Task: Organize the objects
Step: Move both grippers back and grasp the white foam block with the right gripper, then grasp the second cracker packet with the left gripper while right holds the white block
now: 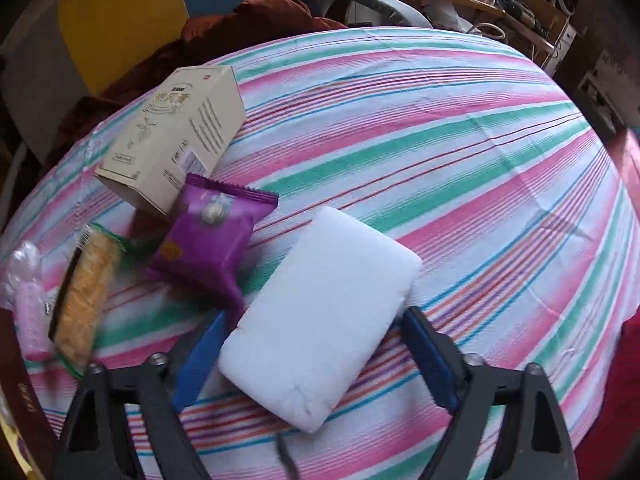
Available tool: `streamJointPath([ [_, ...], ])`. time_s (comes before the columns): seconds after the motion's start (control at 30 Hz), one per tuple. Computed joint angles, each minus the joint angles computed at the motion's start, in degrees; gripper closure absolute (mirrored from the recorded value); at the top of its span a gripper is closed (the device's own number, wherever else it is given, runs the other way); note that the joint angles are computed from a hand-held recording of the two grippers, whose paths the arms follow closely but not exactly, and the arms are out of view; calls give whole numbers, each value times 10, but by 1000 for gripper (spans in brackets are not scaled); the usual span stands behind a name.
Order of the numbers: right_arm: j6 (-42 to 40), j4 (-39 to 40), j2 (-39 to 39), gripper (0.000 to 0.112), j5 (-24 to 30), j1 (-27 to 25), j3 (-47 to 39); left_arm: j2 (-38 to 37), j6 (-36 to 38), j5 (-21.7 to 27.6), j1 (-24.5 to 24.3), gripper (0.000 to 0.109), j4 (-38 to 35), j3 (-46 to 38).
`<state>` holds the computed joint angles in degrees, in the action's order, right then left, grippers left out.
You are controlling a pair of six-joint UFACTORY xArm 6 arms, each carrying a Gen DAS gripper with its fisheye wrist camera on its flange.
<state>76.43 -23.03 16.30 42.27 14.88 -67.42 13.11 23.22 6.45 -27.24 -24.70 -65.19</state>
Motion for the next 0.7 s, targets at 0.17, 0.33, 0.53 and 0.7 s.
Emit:
streamJointPath([
  [0.17, -8, -2, -13, 35, 4, 3, 8, 35, 14, 53, -8, 6, -24, -70],
  [0.33, 0, -4, -32, 35, -4, 0, 25, 84, -42, 100, -9, 6, 40, -142],
  [0.53, -4, 25, -54, 33, -27, -12, 55, 159, -24, 153, -32, 6, 89, -255],
  [0.7, -6, 37, -68, 33, -29, -20, 71, 244, 10, 206, -52, 6, 116, -372],
])
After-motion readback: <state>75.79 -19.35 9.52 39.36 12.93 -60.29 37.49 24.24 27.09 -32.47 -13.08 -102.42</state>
